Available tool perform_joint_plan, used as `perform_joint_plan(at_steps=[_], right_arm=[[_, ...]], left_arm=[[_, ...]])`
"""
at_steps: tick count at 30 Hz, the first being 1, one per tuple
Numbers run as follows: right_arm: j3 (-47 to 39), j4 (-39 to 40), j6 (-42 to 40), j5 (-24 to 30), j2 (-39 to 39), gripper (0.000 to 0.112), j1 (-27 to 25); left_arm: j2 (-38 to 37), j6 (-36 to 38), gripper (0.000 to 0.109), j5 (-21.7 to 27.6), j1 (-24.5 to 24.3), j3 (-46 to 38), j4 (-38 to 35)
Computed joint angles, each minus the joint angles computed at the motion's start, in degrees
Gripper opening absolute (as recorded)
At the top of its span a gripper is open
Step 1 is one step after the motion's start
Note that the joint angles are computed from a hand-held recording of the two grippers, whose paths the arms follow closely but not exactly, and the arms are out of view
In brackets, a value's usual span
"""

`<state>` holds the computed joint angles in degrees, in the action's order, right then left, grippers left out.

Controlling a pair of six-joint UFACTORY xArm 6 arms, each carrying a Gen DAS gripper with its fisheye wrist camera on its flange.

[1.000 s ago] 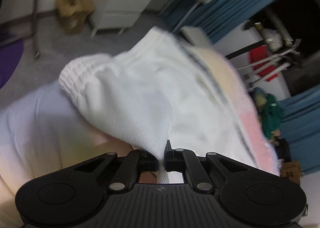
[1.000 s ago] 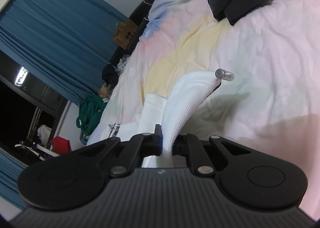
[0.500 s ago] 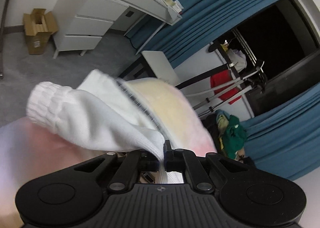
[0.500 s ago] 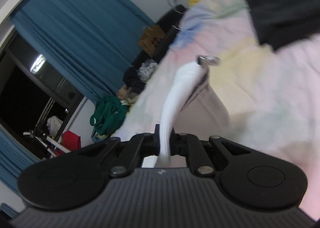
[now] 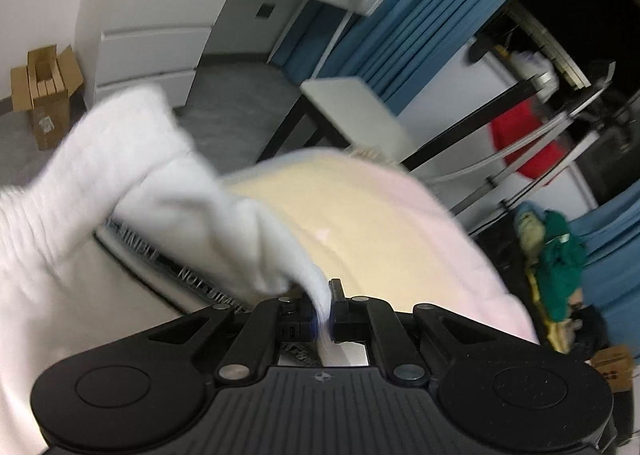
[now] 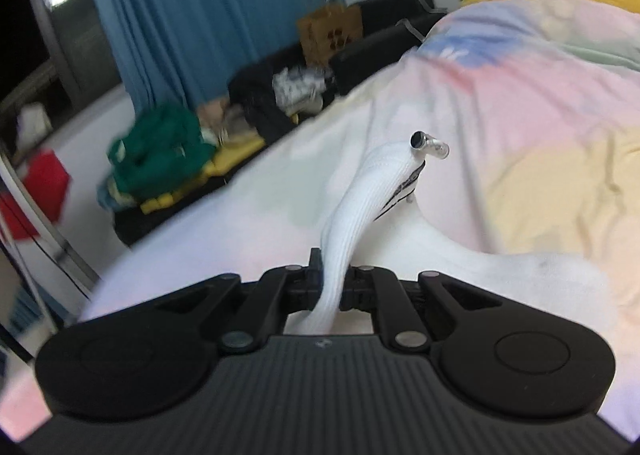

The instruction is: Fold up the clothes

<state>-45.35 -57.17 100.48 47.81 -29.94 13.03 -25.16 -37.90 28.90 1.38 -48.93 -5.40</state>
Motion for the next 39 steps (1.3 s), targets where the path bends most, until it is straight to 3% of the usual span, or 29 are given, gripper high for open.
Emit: perform_joint_plan(at_steps=[2,5,7,8,10,12,13,16,19,22,25,26,28,31,36,39], right_arm=[[0.9,-0.2,-0.7,-3.7,1.9,0.010,-1.7],[4.7,1.9,-1.8,-13.4,-0.1,0.014,-6.1],[7.5,5.7,-3.3,-18.9,-2.9,0.026,-8.9],[8.7,8.2,-4.4,-20.2,-4.7,0.032,-9.6],[11.7,11.3,-4.8,-21.7,-10.0,0.054,-10.3],[15.4,13.2,-5.3,-22.0,-17.1,0.061,-10.3],[17.2,14.2,-5.8,-21.4,-20.8,0.061,-9.8],[22.9,18.1,-6.1,-16.7,-33.5,0.061,-7.0],[29.0,23.4,-3.5,-10.7,-47.4,0.061,-2.9],[32.1,28.1,-1.4,-3.4,-57.0,0.061,3.1],[31.5,36.3,-4.9,1.3,-58.5,0.061,6.3],[32.0,37.6,-4.6,1.4,-59.2,0.061,7.0],[34.0,39.8,-4.4,-0.3,-60.6,0.061,7.2],[37.1,43.5,-6.0,-3.6,-61.7,0.061,5.9],[42.2,42.9,-4.3,-14.3,-59.9,0.059,0.6],[43.7,37.0,2.7,-22.5,-55.7,0.061,-2.5]], left_arm=[[0.9,3.9,0.010,-3.9,0.1,1.9,-2.5],[-1.7,6.4,0.012,-8.7,-0.2,6.0,-2.5],[-4.1,6.8,0.017,-10.0,-0.2,8.2,-2.5],[-6.1,7.2,0.023,-10.7,-0.2,9.5,-3.3],[-11.4,11.4,0.037,-12.1,-0.2,12.7,-7.6],[-18.0,13.6,0.054,-12.8,-0.2,16.5,-10.1],[-21.5,13.7,0.057,-12.2,-0.1,18.2,-10.6],[-31.1,16.1,0.064,-4.3,1.8,21.1,-15.4],[-38.7,19.3,0.072,9.7,7.9,21.2,-19.9],[-43.4,25.6,0.075,23.7,19.7,21.0,-30.1],[-44.5,29.3,0.079,37.0,33.7,21.6,-41.0],[-44.2,28.8,0.079,39.2,36.2,22.0,-43.0],[-43.1,26.2,0.080,38.3,36.4,23.6,-44.8],[-41.1,26.7,0.080,32.1,31.1,25.8,-44.7],[-41.1,18.7,0.078,11.0,15.7,30.6,-33.0],[-37.9,15.2,0.079,2.9,10.4,31.2,-28.0]])
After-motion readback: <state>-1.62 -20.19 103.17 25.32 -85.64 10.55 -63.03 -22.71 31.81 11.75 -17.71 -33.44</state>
